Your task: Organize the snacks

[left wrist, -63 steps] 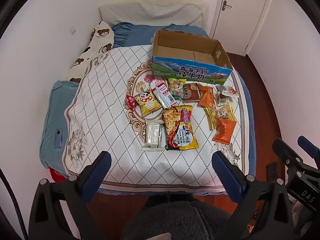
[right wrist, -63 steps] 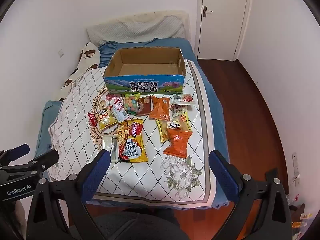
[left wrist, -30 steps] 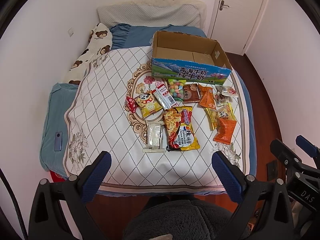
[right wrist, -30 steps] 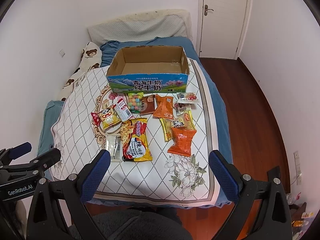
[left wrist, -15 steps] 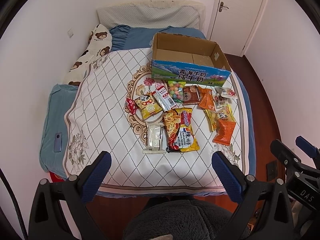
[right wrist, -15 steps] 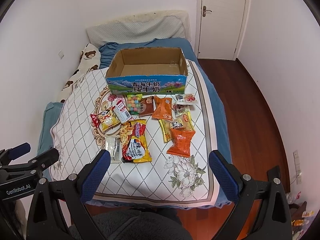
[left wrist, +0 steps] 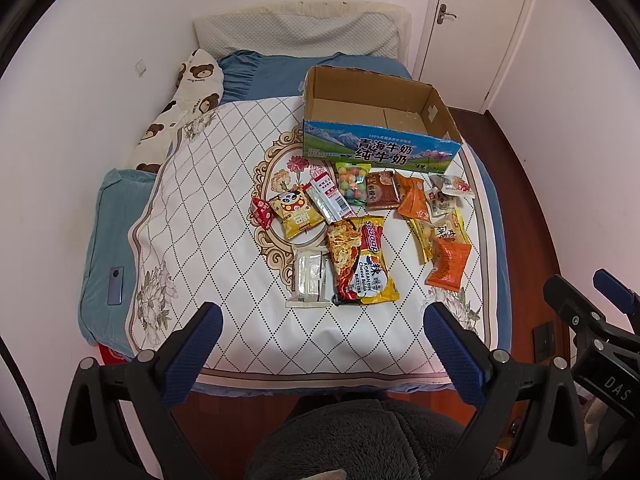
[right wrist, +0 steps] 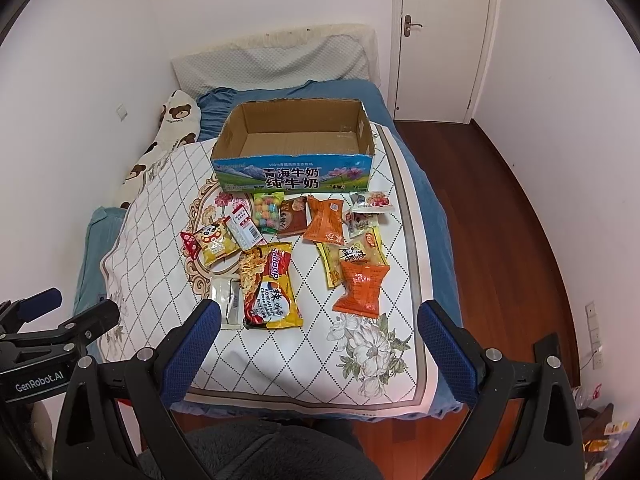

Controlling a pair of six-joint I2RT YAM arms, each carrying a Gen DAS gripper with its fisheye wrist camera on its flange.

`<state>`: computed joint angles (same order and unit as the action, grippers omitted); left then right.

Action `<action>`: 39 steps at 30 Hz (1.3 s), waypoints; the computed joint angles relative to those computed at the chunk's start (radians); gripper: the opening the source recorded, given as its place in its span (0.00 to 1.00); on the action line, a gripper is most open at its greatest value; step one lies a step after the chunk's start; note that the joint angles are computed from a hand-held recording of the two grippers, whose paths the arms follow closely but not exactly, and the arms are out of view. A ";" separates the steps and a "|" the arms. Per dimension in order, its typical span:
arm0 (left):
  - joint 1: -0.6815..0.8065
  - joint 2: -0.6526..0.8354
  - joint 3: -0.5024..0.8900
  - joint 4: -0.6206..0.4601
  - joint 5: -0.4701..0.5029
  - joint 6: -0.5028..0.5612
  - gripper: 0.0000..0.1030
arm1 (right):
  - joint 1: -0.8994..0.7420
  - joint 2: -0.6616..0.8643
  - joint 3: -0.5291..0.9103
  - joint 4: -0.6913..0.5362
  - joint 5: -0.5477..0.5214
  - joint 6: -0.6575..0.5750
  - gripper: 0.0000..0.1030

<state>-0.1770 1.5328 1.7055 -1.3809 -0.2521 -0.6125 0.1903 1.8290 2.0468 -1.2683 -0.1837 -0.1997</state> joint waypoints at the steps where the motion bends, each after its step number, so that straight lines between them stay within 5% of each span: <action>1: -0.002 -0.001 -0.002 0.001 -0.001 -0.001 1.00 | 0.000 0.000 0.001 -0.001 -0.002 0.000 0.98; 29: 0.009 0.017 0.001 0.018 0.005 0.010 1.00 | 0.012 0.048 0.050 -0.015 0.002 0.015 0.98; 39: 0.135 0.094 -0.051 0.131 0.034 0.054 1.00 | -0.006 0.185 0.083 0.015 -0.022 0.052 0.98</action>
